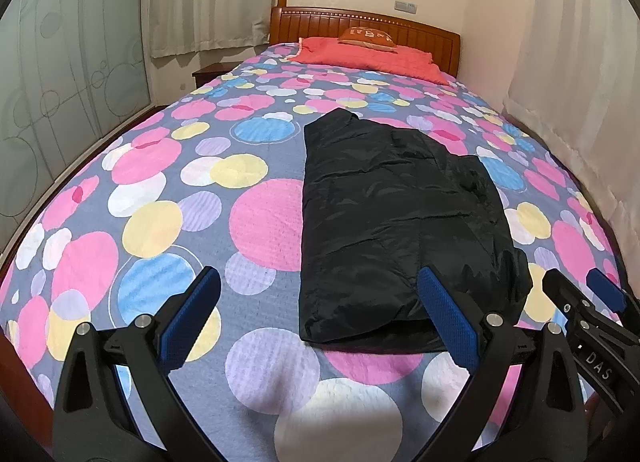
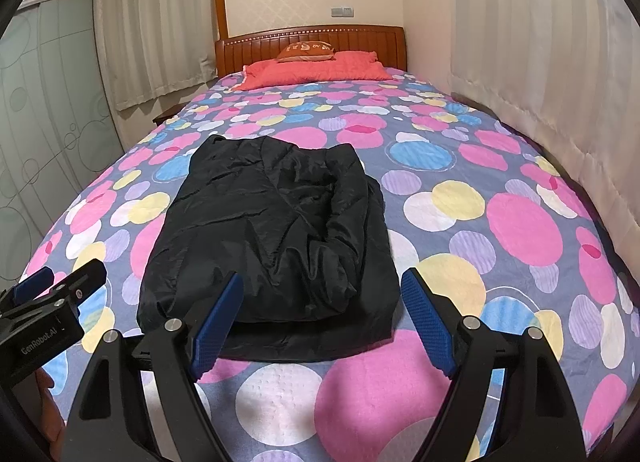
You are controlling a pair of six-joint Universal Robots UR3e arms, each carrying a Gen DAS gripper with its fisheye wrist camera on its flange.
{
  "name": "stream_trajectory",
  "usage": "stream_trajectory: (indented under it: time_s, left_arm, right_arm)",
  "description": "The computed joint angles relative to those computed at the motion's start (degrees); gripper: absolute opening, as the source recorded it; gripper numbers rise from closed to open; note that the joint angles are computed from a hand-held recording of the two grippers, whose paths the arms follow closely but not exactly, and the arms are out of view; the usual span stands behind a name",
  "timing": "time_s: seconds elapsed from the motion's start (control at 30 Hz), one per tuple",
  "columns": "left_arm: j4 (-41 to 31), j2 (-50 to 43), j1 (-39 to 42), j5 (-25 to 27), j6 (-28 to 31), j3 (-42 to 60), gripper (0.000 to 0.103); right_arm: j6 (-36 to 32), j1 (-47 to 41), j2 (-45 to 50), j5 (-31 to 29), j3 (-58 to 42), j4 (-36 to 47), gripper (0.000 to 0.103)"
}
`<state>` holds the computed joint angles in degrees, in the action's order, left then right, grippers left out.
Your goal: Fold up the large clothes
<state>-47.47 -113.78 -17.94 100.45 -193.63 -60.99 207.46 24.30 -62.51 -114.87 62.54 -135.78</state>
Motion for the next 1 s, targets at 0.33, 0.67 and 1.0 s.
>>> stream_trajectory:
  time_s: [0.33, 0.67, 1.0]
  left_arm:
    - [1.2, 0.8, 0.1, 0.1, 0.7, -0.9, 0.099]
    - [3.0, 1.5, 1.7, -3.6, -0.3, -1.9, 0.101]
    - [4.5, -1.6, 1.8, -0.3, 0.9, -0.7, 0.101]
  right_arm:
    - [-0.1, 0.2, 0.3, -0.2, -0.7, 0.2, 0.08]
    - [-0.2, 0.2, 0.6, -0.2, -1.7, 1.0, 0.08]
    - [-0.9, -1.7, -0.3, 1.6, 1.5, -1.3, 0.08]
